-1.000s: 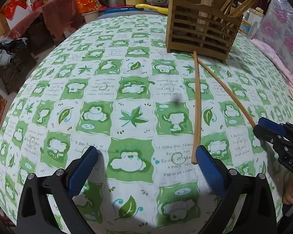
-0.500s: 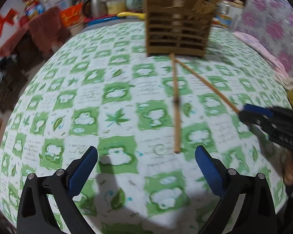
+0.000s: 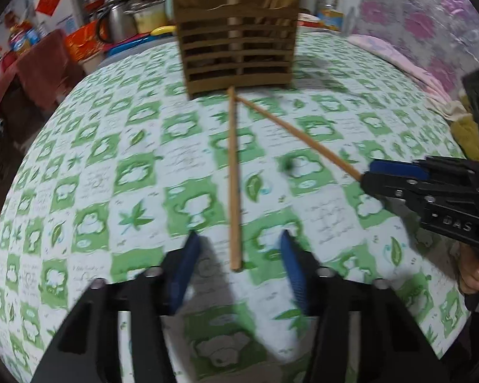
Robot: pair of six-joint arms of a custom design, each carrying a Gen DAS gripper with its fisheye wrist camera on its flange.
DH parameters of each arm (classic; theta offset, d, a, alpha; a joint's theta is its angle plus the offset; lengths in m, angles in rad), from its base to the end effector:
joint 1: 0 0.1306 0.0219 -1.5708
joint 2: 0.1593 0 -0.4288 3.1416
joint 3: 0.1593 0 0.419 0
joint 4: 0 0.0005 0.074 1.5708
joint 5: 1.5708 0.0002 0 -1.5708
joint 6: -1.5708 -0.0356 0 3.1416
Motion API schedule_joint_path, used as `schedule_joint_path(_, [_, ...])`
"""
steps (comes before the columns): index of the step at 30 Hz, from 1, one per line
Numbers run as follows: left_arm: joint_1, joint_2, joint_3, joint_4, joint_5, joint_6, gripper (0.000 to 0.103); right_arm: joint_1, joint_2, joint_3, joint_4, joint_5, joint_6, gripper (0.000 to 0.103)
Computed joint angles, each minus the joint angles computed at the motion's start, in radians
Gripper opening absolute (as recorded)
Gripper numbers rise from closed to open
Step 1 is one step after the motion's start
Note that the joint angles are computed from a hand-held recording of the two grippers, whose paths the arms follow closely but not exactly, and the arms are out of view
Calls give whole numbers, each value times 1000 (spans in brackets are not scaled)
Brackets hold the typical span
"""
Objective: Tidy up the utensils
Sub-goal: 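Close the right gripper on a chopstick while the left gripper closes on another, then lift both chopsticks over the wooden holder, drop them in, opening both grippers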
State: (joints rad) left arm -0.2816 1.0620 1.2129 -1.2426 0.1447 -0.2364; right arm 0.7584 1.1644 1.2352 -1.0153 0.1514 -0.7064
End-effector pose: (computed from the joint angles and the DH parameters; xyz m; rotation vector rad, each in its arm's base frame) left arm 0.3245 -0.0998 0.4994 0.7264 2.5579 -0.2073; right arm 0.2936 0.2700 0.4874 -0.0037 2.5488 0.4080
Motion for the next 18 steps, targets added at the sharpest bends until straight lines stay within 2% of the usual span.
schedule_joint_path(1, [-1, -2, -1, -1, 12, -5, 30, -1, -1, -1, 4, -6, 3, 18])
schedule_joint_path(2, [-1, -6, -3, -1, 21, -8, 25, -2, -2, -3, 11, -18, 9, 7])
schedule_joint_path(3, [2, -8, -4, -5, 36, -11, 11, 2, 0, -1, 9, -13, 11, 7])
schedule_joint_path(4, [5, -8, -3, -11, 52, -8, 7, 5, 0, 0, 10, -7, 13, 7])
schedule_joint_path(7, [15, -12, 1, -22, 80, 11, 6, 18, -8, 1, 15, 27, 14, 6])
schedule_joint_path(11, [16, -35, 24, -14, 81, 33, 6, 54, -26, 9, 10, 132, 21, 6])
schedule_joint_path(18, [16, -51, 111, 1, 75, 53, 6, 95, -84, 54, 8, 261, 34, 6])
